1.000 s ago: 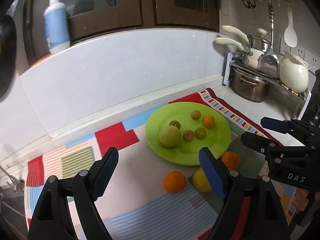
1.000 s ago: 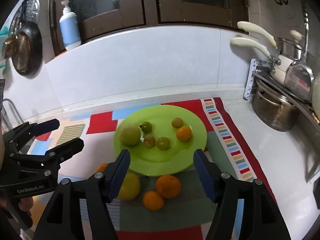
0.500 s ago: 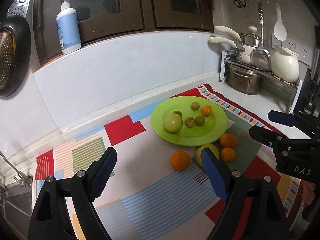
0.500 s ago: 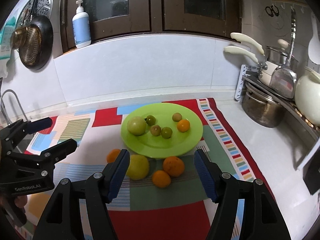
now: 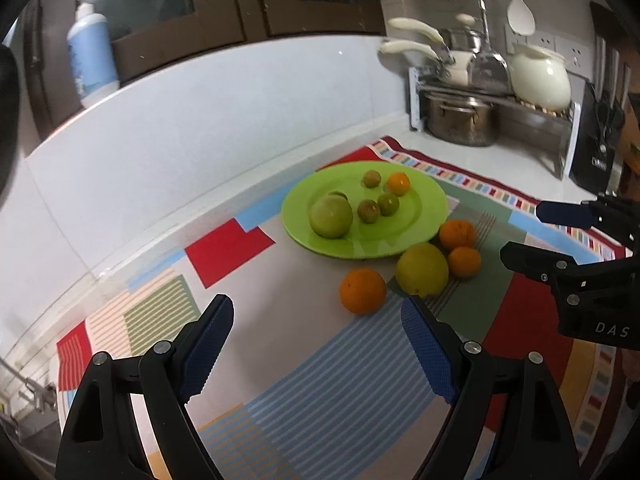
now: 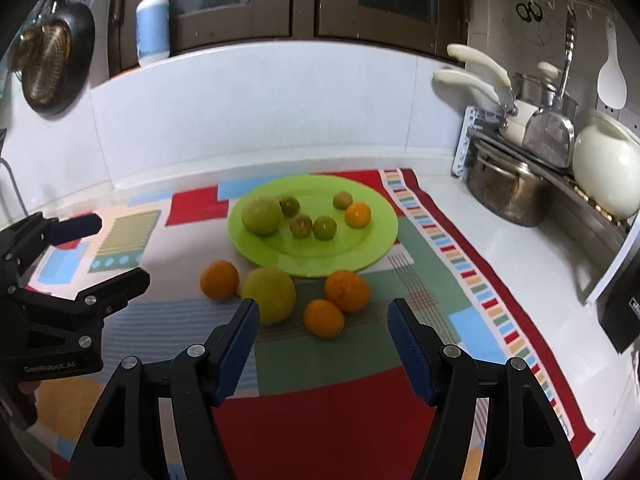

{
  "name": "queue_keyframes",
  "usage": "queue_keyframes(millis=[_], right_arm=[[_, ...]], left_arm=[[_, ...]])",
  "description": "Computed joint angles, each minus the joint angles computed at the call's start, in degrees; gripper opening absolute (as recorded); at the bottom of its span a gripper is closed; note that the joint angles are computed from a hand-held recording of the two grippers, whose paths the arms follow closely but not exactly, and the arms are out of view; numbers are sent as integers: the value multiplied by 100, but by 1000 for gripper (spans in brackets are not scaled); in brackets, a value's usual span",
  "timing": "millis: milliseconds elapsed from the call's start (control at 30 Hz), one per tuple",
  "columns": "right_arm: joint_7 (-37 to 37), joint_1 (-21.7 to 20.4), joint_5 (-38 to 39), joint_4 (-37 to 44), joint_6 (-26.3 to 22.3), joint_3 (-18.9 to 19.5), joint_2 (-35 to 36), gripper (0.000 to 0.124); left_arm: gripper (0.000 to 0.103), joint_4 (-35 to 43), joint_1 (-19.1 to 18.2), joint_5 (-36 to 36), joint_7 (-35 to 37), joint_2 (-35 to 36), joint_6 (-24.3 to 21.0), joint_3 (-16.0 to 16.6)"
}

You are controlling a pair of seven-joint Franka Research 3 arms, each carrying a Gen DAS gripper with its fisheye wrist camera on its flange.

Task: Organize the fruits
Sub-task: 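Open both grippers and lift them away toward the remaining fruits, then grasp an orange with the left gripper while the right gripper grasps a tangerine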

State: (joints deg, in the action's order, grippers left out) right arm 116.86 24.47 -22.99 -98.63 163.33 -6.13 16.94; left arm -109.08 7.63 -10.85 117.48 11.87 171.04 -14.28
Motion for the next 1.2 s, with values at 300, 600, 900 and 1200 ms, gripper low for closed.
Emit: queue_keyframes(millis=[300, 600, 900, 1200], right_arm=[[-218, -21, 118, 346, -362, 24, 345, 66], [-731, -158, 787, 654, -612, 178, 699, 58], [-1105, -219, 1327, 1016, -767, 220, 1008, 53], [-1480, -371, 1940, 1289, -857, 372, 1228, 44]], left_arm=[[86, 463, 314, -595, 926, 521, -427, -424], [85, 1061, 356, -630, 1277, 1052, -795, -549], [74, 1663, 241, -601, 1068, 1449, -1356, -452], [56, 2064, 182, -652, 886, 1686, -1783, -409]])
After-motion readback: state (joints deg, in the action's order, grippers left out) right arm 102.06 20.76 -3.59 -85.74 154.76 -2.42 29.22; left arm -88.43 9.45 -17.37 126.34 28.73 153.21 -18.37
